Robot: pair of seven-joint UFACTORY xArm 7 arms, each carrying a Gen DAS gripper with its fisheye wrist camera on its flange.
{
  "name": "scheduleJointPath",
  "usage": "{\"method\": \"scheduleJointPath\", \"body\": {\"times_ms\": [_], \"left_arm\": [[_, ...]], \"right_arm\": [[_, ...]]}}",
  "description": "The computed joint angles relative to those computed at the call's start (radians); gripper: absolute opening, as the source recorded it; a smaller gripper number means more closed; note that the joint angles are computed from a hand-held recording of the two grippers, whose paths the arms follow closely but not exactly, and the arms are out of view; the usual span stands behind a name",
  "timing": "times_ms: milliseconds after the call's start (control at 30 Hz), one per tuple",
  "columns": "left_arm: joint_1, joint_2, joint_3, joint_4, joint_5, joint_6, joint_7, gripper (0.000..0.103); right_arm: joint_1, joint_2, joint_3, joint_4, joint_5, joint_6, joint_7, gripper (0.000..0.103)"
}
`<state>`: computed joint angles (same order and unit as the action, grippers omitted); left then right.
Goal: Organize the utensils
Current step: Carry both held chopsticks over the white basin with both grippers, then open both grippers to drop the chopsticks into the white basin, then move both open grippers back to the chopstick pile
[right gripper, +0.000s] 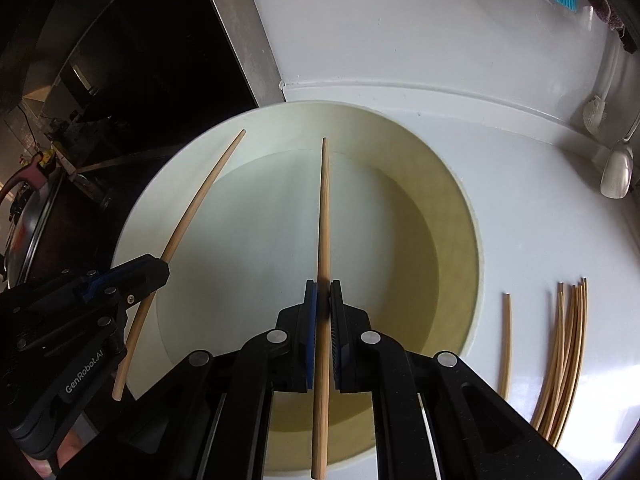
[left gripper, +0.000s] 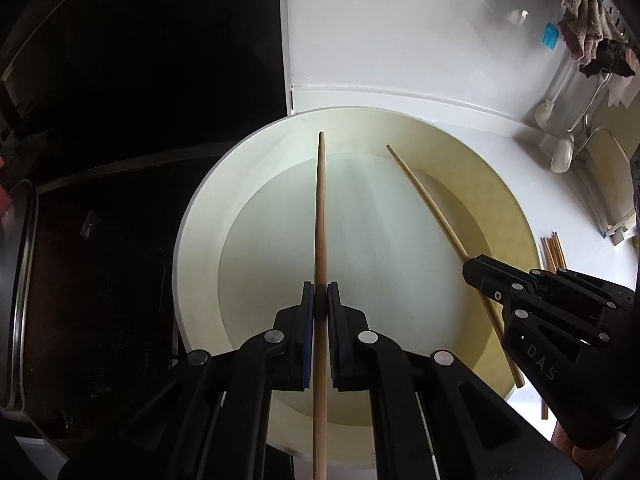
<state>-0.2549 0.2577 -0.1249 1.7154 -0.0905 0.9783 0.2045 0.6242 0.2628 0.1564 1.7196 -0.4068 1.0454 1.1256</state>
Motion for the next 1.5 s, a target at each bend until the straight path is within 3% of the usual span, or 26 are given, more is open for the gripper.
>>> {"method": "scheduleJointPath", "body": {"times_ms": [233,633,733,767,800,900,1000,1267,1367,1500], "left_arm": [[-0.013,0.087,0.005,0.08,0.029,0.067,0.009,0.007],[-0.018,0.152,0.017,0.146,0.057,0.101,-0.005,0.009],[-0.017,0.149,0.02,0.145,0.058,0.093,-0.024,0.032],[-0.014,0.143,0.021,0.138,0.056,0.082,-0.029,0.046],[-0.013,0.134,0.022,0.128,0.057,0.067,-0.034,0.055],[-0.008,0.122,0.025,0.123,0.064,0.051,-0.044,0.061],[-0.005,0.093,0.03,0.097,0.073,0.018,-0.069,0.081],[0.015,0.0,0.023,-0.004,0.063,-0.018,-0.07,0.085],[0.017,-0.047,0.019,-0.058,0.056,-0.037,-0.072,0.091],[0.017,-0.093,0.01,-0.105,0.033,-0.04,-0.068,0.092]], "right_arm": [[-0.008,0.063,-0.011,0.044,0.045,0.028,-0.01,0.006],[-0.019,0.116,-0.029,0.092,0.112,0.04,-0.042,0.007],[-0.011,0.107,-0.037,0.088,0.094,0.045,-0.034,0.014],[-0.007,0.102,-0.039,0.086,0.085,0.049,-0.029,0.015],[-0.004,0.1,-0.04,0.088,0.075,0.052,-0.027,0.016],[0.003,0.076,-0.042,0.07,0.048,0.061,-0.006,0.027],[0.011,0.019,-0.03,0.012,0.021,0.06,0.029,0.034],[0.018,-0.067,0.017,-0.065,-0.027,0.081,0.089,0.049],[0.021,-0.102,0.034,-0.093,-0.05,0.089,0.119,0.05],[0.016,-0.149,0.059,-0.135,-0.065,0.1,0.149,0.053]]}}
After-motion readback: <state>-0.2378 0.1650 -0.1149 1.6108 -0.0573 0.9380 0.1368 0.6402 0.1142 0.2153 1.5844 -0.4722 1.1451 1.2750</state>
